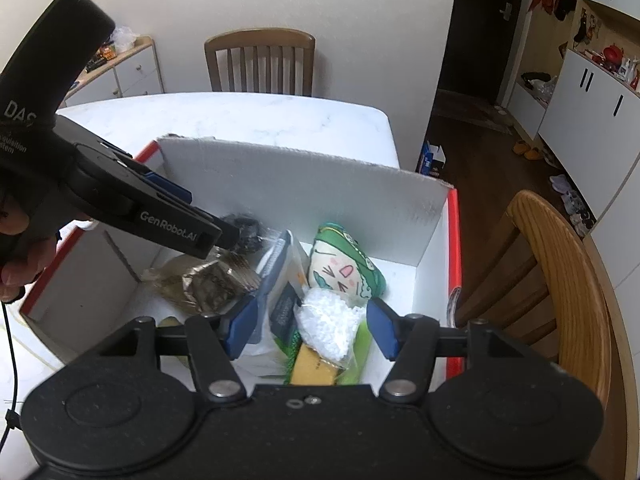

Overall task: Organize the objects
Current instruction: 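Open both grippers to release the bags inside the shoebox, then withdraw both grippers from the shoebox toward the brown nest toy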

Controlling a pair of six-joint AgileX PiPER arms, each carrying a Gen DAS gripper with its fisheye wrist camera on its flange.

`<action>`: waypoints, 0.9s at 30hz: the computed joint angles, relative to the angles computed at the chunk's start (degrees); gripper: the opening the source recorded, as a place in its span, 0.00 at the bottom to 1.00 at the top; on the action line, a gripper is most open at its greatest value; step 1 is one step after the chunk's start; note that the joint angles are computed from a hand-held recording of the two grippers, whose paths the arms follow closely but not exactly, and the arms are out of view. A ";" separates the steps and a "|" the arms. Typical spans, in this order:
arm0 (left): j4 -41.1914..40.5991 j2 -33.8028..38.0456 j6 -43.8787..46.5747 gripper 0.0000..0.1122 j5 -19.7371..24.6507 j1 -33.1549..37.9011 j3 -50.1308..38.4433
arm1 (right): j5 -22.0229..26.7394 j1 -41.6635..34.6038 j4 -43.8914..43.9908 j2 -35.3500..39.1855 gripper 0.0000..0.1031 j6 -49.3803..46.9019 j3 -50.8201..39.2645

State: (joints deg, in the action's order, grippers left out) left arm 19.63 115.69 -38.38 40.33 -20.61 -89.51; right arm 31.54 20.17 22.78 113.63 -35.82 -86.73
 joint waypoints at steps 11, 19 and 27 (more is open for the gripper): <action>5.42 -10.46 -7.07 0.52 -6.50 -1.44 11.77 | 0.52 0.59 2.18 -3.33 0.70 1.95 1.50; 5.90 -19.75 -7.21 0.53 -10.33 -1.02 20.81 | -1.07 2.46 2.18 -7.38 0.75 5.80 4.97; 5.09 -28.82 -5.40 0.63 -13.82 2.18 30.21 | -4.97 6.49 -2.30 -10.99 0.84 14.76 8.38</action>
